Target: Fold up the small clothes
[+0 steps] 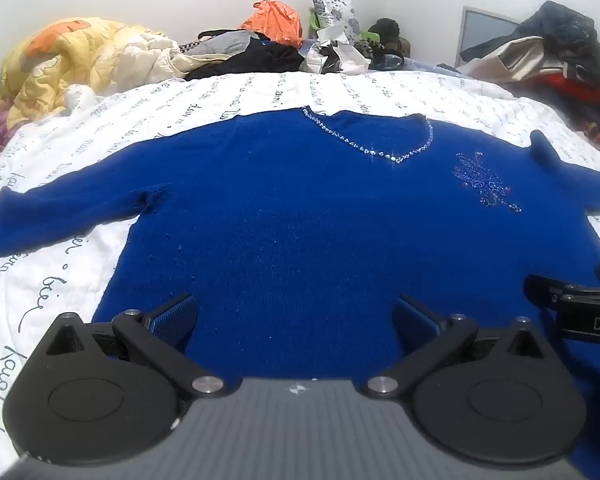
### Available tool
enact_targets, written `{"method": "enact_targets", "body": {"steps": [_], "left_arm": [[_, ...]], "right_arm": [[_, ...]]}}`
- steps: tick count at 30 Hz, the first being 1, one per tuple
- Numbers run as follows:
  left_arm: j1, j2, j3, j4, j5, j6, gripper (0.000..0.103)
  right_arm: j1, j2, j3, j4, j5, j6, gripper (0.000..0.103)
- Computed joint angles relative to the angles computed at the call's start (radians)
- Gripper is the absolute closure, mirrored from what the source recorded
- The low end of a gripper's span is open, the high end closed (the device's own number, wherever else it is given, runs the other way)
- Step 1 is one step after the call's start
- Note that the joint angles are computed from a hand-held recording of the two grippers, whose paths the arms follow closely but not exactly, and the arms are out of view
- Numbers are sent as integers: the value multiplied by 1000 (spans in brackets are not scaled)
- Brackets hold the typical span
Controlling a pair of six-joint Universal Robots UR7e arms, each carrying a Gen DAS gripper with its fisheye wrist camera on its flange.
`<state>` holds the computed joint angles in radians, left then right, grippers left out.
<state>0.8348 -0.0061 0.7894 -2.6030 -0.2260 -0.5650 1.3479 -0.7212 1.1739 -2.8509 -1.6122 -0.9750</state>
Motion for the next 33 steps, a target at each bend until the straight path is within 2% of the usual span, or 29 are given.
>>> {"method": "enact_targets", "body": {"steps": [2, 5, 13, 17, 33], "left_arm": [[-1, 2, -8, 32, 4, -26, 0], [-7, 5, 8, -31, 2, 20, 0], [-7, -14, 27, 8, -11, -31, 0], [1, -17, 31, -29, -18, 3, 0], [1, -14, 25, -30, -16, 7, 0]], "right_arm": [[0, 0, 0, -3, 1, -2, 0], [0, 1, 0, -3, 0, -2, 0], [0, 0, 0, -3, 1, -2, 0], [0, 0, 1, -3, 1, -2, 0], [-1, 0, 2, -5, 1, -3, 0]]}}
